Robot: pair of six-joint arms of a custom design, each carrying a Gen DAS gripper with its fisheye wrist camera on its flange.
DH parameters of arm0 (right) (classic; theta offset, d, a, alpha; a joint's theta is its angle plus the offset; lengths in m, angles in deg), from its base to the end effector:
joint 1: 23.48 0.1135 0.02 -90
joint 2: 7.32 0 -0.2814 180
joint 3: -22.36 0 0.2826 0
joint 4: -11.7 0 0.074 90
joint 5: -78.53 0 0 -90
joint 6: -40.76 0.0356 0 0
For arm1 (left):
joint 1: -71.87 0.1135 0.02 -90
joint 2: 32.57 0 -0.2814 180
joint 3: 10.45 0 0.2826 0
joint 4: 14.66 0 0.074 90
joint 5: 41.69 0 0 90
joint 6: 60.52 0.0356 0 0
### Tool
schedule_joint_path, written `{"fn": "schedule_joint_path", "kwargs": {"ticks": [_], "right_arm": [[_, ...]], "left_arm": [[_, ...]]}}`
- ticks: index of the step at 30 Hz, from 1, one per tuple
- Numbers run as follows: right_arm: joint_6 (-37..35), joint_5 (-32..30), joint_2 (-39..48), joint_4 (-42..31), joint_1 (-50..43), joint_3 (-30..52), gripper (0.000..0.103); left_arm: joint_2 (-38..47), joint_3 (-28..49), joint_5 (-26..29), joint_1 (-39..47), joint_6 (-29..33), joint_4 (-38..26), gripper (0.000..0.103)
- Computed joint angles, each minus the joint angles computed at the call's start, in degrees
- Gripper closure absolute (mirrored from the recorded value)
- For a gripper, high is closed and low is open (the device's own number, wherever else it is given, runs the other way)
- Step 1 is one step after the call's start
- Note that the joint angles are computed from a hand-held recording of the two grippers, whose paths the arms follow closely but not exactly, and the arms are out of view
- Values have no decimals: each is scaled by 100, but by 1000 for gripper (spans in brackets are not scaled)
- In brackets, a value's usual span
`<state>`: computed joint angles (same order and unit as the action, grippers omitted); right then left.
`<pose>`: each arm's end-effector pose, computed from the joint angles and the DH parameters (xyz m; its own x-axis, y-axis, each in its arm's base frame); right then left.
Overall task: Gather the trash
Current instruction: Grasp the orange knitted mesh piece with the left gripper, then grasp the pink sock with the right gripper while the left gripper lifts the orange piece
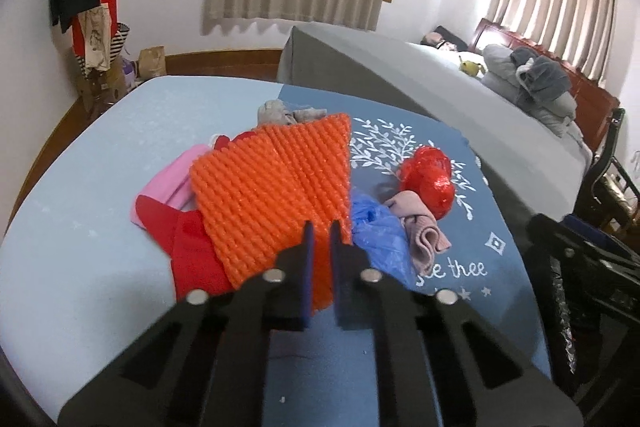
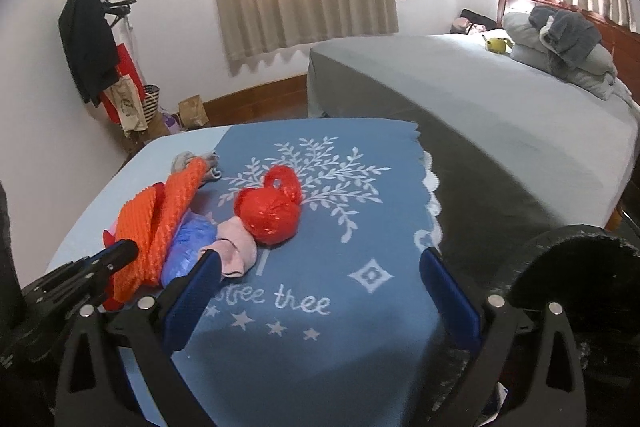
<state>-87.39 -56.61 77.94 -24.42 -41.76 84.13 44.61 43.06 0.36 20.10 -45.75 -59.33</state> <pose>0.2985 -0.0720 0.1958 -0.5705 -0.2704 -0.7755 -0.5997 0.7823 0.1683 0.1770 -0.1820 0.1835 -0.4914 -0.4228 -0.7614 -0.4652 0.8665 -0.1810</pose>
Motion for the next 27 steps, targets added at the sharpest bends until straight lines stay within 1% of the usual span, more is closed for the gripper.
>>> {"fn": "schedule_joint_path", "kwargs": {"ticks": [2, 7, 9, 14, 18, 20, 22, 24, 25, 27], "right_arm": [[38, -2, -23, 76, 71, -89, 9], [165, 23, 63, 144, 333, -173, 19], [196, 38, 71, 178, 438, -210, 24], [314, 124, 101, 267, 809, -316, 31], [349, 269, 217, 274, 1124, -323, 46], [341, 317, 319, 235, 1250, -299, 49], [299, 369, 372, 204, 1350, -327, 53], [189, 372, 465, 63, 1398, -283, 64], [165, 337, 499, 0, 1394, -246, 64], [46, 186, 606, -161, 1300, -154, 77]], "left_arm": [[-60, -50, -66, -58, 4, -2, 103], [-239, -27, -357, -245, -212, -412, 103], [-269, -7, -428, -286, -278, -601, 103], [-364, -119, -356, -266, -362, -701, 103], [-439, -194, -355, -285, -556, -857, 102], [-475, -223, -368, -289, -668, -938, 101], [-524, -261, -345, -277, -711, -966, 96], [-563, -312, -310, -260, -723, -938, 86], [-569, -321, -306, -257, -733, -942, 83], [-569, -322, -302, -264, -782, -957, 72]]}}
